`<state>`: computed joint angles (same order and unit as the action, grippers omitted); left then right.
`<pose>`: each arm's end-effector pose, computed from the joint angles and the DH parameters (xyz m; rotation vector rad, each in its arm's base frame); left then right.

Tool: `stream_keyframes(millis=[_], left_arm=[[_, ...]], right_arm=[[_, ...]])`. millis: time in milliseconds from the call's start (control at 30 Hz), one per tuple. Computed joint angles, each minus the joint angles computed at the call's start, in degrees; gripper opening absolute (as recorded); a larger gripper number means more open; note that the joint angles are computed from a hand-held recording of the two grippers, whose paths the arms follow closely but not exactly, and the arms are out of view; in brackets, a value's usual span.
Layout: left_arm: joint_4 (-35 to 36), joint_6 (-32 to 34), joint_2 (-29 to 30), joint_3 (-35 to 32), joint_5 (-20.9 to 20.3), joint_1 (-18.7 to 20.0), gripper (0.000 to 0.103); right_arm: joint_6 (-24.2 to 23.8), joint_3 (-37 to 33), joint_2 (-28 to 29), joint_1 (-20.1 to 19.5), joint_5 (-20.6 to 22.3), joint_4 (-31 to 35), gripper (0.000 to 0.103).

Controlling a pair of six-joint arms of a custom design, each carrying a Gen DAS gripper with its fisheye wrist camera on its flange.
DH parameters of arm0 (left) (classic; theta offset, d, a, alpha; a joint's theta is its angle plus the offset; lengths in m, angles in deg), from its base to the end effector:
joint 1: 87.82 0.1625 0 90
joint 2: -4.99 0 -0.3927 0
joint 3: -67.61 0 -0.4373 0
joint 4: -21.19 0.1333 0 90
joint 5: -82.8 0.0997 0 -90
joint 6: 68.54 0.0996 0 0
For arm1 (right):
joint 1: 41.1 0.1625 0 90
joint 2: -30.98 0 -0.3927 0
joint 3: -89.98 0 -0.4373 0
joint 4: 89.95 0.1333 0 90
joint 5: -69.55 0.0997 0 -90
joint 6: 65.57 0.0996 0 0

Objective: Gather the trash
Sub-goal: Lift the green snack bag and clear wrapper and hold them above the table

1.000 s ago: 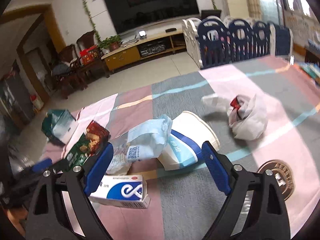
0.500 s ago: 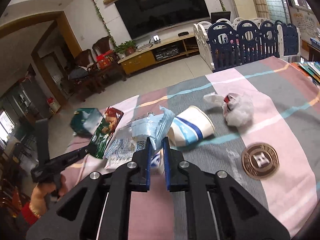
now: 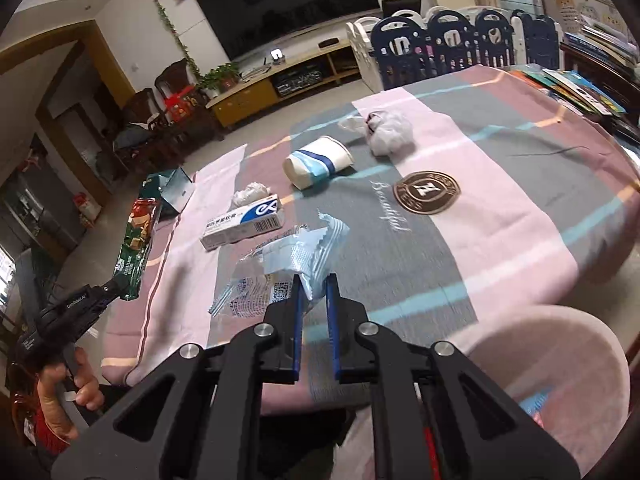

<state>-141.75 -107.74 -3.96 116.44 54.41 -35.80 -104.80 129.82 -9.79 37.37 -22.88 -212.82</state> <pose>-0.3384 -0.7925 -0.0421 -0.4247 2.2594 -1.3671 -0.0480 -0.8810 0.3988 0.6432 -2.6833 0.7323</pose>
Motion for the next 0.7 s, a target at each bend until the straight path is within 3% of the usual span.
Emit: stream_keyframes(millis=[167, 300, 700], left_arm=[[13.8, -1.9, 2.8, -4.6, 4.6, -2.0, 0.010], [21.4, -4.3, 3.1, -4.8, 5.0, -2.8, 0.010], [23.9, -6.5, 2.2, -3.7, 3.7, -2.7, 0.010]], right_arm=[[-2.8, 7.6, -5.7, -0.1, -0.8, -4.2, 0.012], [-3.7, 11.5, -8.7, -0.4, -0.5, -6.0, 0.012], [-4.6, 15.4, -12.3, -0.5, 0.3, -7.8, 0.012]])
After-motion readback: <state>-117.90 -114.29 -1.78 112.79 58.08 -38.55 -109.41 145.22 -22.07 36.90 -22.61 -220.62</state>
